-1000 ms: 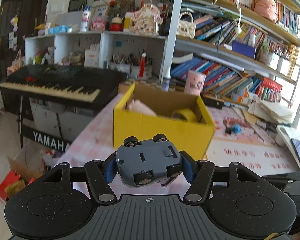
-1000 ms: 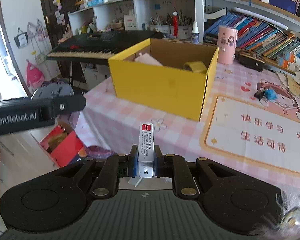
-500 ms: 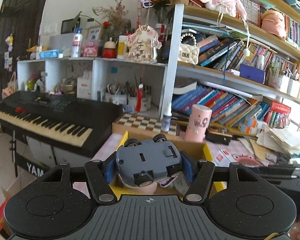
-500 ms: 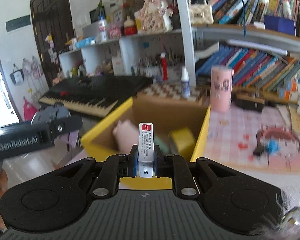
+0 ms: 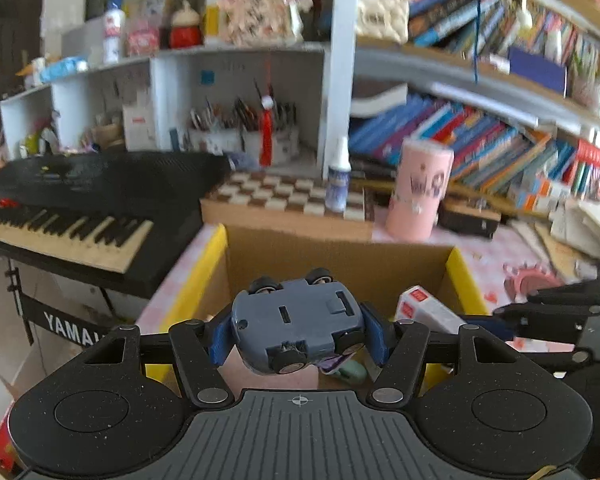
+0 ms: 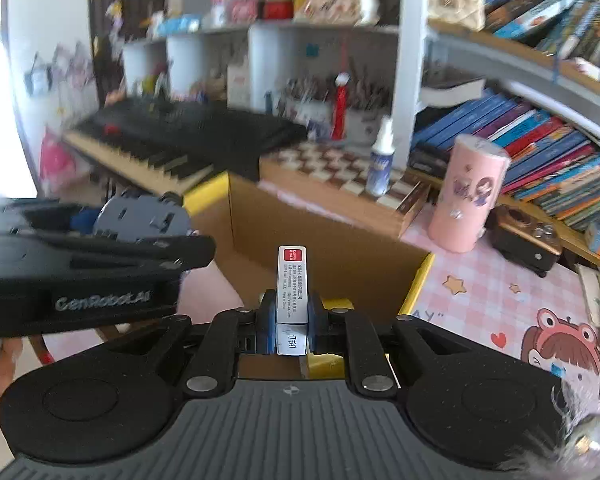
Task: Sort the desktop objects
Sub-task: 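Lower the car and medicine box into the yellow box and open both tools, then withdraw both open tools from the box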
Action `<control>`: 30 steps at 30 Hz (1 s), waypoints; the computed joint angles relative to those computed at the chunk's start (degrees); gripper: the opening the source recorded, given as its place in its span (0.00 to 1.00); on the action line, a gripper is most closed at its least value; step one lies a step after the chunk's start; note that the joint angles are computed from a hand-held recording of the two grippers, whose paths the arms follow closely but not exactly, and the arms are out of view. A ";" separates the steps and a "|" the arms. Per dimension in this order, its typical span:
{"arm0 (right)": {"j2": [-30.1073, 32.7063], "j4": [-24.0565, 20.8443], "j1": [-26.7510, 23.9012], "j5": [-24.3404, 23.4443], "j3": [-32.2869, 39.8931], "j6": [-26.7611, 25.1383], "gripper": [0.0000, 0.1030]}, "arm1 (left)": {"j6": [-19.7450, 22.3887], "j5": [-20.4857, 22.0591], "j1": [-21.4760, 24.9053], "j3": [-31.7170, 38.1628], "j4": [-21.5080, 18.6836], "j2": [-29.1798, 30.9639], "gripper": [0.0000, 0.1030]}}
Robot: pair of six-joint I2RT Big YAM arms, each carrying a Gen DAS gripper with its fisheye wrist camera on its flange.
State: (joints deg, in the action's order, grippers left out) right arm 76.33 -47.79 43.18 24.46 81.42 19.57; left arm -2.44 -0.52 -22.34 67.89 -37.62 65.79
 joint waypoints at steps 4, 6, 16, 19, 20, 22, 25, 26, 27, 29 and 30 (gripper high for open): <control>3.17 -3.74 -1.88 -4.61 1.83 -4.64 0.13 | 2.97 -1.29 -1.11 1.70 -2.95 3.25 0.61; 4.41 -5.45 -2.41 -6.30 2.49 -6.93 0.14 | 3.06 -1.65 -1.28 2.30 -4.24 4.54 0.61; 6.45 -5.21 -2.83 -4.91 3.85 -18.94 0.14 | 1.85 -1.42 -0.56 3.34 -5.28 6.64 0.62; 6.04 -4.57 -2.80 -4.81 3.25 -19.31 0.14 | 2.13 -1.64 -0.62 2.67 -4.41 6.20 0.63; 5.90 -4.27 -2.70 -4.57 2.96 -19.51 0.15 | 2.20 -1.66 -0.58 2.41 -4.00 5.86 0.63; 5.49 -3.52 -2.42 -4.13 2.26 -19.24 0.19 | 2.07 -1.72 -0.55 1.77 -2.82 4.91 0.66; 5.07 -2.96 -2.36 -3.69 1.88 -17.70 0.35 | 1.14 -2.22 -0.34 0.06 0.64 2.25 0.67; 4.64 -2.49 -2.28 -3.42 1.60 -17.16 0.35 | 0.65 -2.09 -0.19 -0.40 1.66 1.42 0.68; 4.01 -1.88 -2.13 -2.94 1.29 -16.39 0.36 | 0.06 -2.08 -0.01 -0.80 2.35 0.54 0.68; 2.77 -0.46 -1.89 -1.93 0.55 -14.89 0.36 | -0.79 -2.19 0.33 -1.23 3.33 -0.84 0.69; 2.01 0.08 -1.64 -1.08 0.17 -13.97 0.36 | -1.05 -2.38 0.46 -1.56 3.72 -1.64 0.69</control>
State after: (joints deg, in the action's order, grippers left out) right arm 78.34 -47.71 41.54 23.39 81.58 5.60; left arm -3.49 -2.90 -21.88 66.33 -33.90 64.15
